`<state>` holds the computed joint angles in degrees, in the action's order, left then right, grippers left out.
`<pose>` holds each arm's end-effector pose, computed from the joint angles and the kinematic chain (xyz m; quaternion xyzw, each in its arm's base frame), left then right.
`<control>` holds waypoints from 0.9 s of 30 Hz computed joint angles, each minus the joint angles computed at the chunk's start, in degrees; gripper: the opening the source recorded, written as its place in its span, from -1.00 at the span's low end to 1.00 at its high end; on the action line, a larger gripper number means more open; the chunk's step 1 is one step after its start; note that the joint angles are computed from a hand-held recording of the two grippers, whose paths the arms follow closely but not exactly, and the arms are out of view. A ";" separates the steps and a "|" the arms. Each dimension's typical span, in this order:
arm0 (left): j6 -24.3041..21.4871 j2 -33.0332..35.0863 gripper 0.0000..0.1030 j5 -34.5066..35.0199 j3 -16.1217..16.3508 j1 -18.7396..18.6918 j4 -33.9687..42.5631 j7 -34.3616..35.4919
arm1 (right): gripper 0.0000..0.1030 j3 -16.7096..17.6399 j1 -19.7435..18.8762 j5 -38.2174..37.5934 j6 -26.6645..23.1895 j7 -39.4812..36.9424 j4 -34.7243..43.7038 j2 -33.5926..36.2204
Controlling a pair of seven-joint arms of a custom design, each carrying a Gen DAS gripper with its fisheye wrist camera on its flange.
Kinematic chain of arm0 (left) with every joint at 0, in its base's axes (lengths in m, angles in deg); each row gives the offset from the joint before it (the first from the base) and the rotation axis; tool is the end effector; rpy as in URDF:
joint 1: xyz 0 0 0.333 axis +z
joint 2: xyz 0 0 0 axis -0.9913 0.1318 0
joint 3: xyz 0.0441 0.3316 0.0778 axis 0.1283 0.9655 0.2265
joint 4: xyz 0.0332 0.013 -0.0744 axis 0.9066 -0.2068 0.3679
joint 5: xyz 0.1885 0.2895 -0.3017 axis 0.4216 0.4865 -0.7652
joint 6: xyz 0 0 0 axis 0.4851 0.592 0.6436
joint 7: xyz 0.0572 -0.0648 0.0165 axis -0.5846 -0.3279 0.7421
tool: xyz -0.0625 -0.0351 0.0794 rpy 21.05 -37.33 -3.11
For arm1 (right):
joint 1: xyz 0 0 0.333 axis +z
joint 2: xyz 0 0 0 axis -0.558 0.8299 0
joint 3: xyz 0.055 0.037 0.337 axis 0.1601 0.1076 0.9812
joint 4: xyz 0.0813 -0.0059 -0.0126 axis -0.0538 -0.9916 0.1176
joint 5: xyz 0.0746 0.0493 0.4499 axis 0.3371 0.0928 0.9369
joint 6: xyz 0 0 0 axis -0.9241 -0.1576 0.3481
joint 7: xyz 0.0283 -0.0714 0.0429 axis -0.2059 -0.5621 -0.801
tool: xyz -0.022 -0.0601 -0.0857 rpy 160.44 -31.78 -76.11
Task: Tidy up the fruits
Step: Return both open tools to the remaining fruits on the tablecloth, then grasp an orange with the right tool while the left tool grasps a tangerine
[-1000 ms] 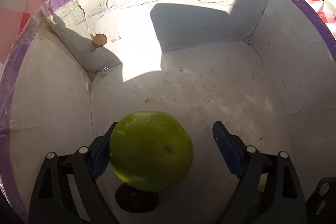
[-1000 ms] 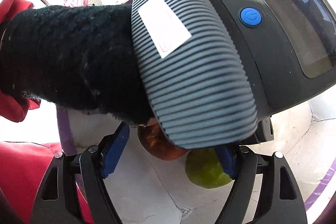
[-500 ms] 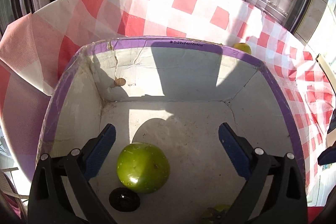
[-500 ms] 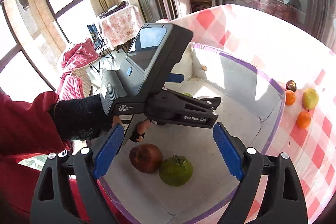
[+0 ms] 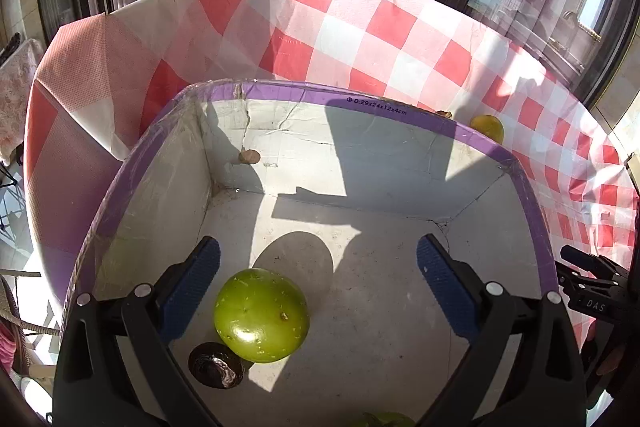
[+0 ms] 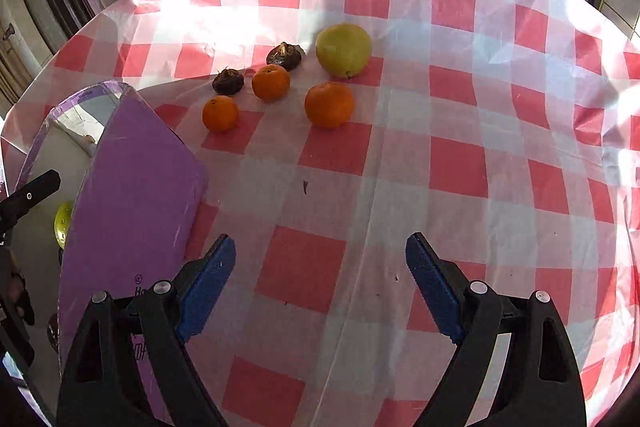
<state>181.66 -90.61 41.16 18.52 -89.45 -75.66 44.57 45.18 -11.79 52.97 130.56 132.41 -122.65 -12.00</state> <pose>0.5188 -0.0811 0.4154 -0.6687 0.6705 -0.2763 0.1641 0.5049 0.3091 0.3784 -0.6813 0.6848 -0.1322 0.2222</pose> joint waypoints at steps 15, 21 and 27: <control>-8.09 10.58 0.92 32.40 -13.92 5.60 19.80 -23.70 | 0.10 -9.41 4.14 -9.14 6.67 -4.23 16.36 18.98; -25.59 22.94 0.75 42.04 -12.10 -1.46 35.39 -28.07 | -0.15 -15.16 6.39 -11.38 13.19 1.51 10.71 16.19; -56.93 42.96 0.37 31.72 -9.94 -6.39 62.32 -17.15 | -0.15 -13.48 1.52 -6.01 17.97 -2.36 3.66 12.16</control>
